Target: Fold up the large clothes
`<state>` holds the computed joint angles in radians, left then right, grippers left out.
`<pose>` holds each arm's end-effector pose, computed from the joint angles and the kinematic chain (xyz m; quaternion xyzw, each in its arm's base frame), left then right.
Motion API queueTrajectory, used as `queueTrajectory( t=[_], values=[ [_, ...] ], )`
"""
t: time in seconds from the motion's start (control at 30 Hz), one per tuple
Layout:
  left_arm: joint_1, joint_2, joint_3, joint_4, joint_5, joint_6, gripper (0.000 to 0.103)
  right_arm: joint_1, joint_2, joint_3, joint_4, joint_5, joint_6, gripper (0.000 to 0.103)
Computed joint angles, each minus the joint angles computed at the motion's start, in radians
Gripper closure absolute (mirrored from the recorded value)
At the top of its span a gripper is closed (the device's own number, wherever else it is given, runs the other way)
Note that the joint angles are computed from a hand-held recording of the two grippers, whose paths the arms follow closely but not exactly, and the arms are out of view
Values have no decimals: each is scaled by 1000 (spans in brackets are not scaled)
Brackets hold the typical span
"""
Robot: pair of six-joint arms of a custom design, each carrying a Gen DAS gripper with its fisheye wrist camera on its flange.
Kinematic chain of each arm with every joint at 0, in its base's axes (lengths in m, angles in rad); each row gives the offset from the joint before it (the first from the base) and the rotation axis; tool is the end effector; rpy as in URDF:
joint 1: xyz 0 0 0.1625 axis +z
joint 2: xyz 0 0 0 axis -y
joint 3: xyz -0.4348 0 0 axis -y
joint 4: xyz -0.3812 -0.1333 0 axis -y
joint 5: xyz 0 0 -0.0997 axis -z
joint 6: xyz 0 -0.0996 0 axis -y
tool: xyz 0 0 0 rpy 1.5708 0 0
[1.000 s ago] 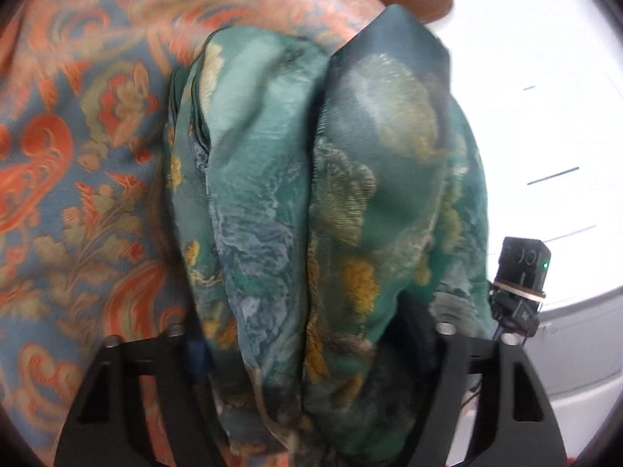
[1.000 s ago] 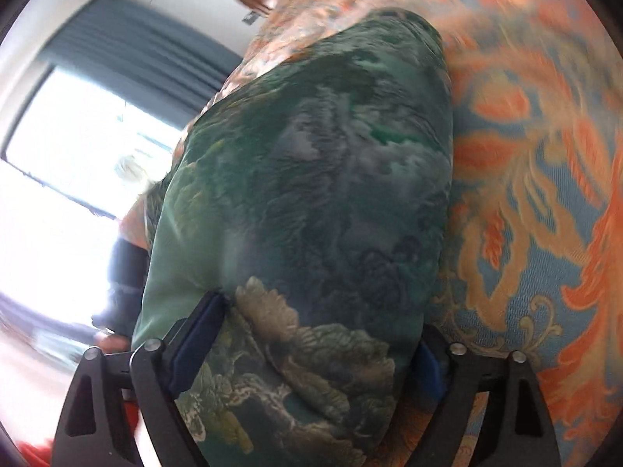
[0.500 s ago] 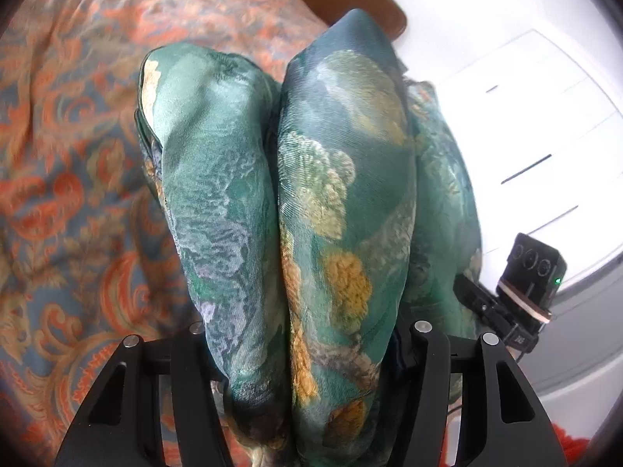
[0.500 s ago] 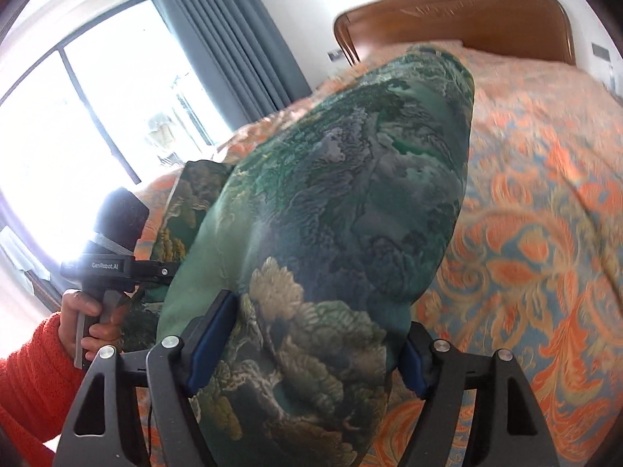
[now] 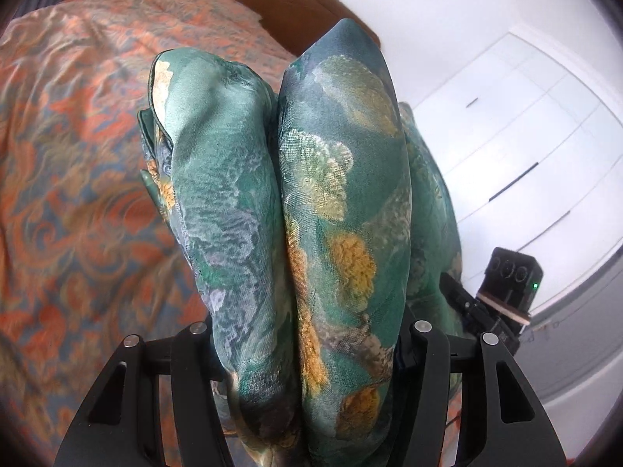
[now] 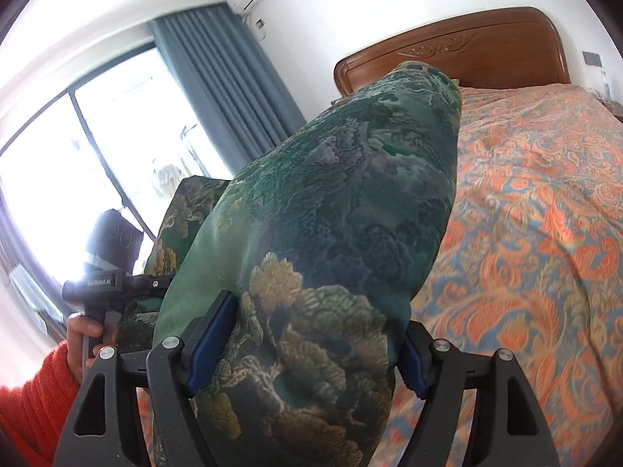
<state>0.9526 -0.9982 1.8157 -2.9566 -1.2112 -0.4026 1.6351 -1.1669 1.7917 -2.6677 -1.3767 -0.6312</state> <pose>-0.2283 -0.6114 0.2250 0.0518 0.9443 -0.3245 0.0150 0.1916 -0.6022 0.2976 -0.3511 0.9020 -0.2498 0.0254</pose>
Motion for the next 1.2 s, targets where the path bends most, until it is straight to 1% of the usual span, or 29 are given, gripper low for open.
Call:
queueTrajectory(
  t=[0.03,0.1,0.13,0.17,0.2,0.23,0.27,0.3,0.37,0.4,0.43,0.47,0.53,0.57,0.6,0.63,0.67,0.7,0.73,0.77,0.83,0.87,0.9,0.93,1.0,1.03,1.07,1.1,1.2],
  values=[
    [4,6,3,-12,-7,2,44,-13,19,-38,19,16,5,27],
    [34,64,-54,-17,-31,21,44,-28,48,-94,46,13,29,27],
    [51,98,-84,-18,-38,22,40,-37,66,-114,42,8,43,27],
    [71,134,-115,-10,-41,14,29,-52,86,-144,54,8,57,27],
    [93,169,-147,15,-41,-5,24,-67,111,-184,86,1,79,24],
    [105,191,-163,38,-36,-28,23,-77,133,-215,110,-13,96,20],
    [131,222,-189,79,-32,-67,23,-90,165,-258,142,-46,130,19],
    [143,237,-194,93,-26,-92,23,-101,202,-308,187,-114,184,16],
    [167,241,-163,25,-82,-89,21,-115,261,-388,275,-253,261,13],
    [162,226,-126,-39,-92,-69,21,-125,270,-401,294,-280,279,12],
    [157,216,-109,-62,-95,-48,20,-133,257,-383,271,-265,272,11],
    [145,197,-81,-81,-96,-19,20,-143,238,-355,240,-225,253,11],
    [94,152,-25,-86,-19,43,20,-151,190,-307,201,-174,209,11],
    [57,136,5,-100,59,78,18,-147,163,-274,158,-168,188,11],
    [5,121,49,-143,163,132,16,-140,141,-241,104,-176,151,11],
    [-53,113,95,-197,268,178,9,-118,91,-174,15,-196,82,11],
    [-115,112,145,-281,373,236,2,-101,62,-129,-51,-212,36,11],
    [-175,123,187,-375,478,286,1,-86,30,-66,-154,-222,-23,11],
    [-229,144,215,-457,581,314,1,-53,-19,11,-259,-262,-80,11],
    [-282,169,244,-561,672,356,1,-36,-40,67,-364,-284,-113,11],
    [-329,229,255,-770,771,471,0,3,-88,182,-567,-333,-165,5],
    [-338,256,233,-845,802,530,0,13,-105,226,-638,-345,-162,2],
    [-378,277,248,-910,858,546,0,11,-123,260,-674,-336,-162,0],
    [-389,290,244,-934,875,552,0,16,-157,318,-712,-340,-135,0],
    [-421,297,263,-944,919,519,0,45,-179,389,-785,-401,-126,0],
    [-440,300,280,-934,947,484,0,45,-179,412,-806,-409,-125,0],
    [-465,287,309,-882,980,411,0,53,-204,458,-829,-421,-123,0],
    [-487,270,334,-789,1014,307,0,63,-211,490,-860,-445,-114,0],
    [-532,214,410,-496,1092,-7,0,73,-251,561,-875,-471,-78,0]
  ],
)
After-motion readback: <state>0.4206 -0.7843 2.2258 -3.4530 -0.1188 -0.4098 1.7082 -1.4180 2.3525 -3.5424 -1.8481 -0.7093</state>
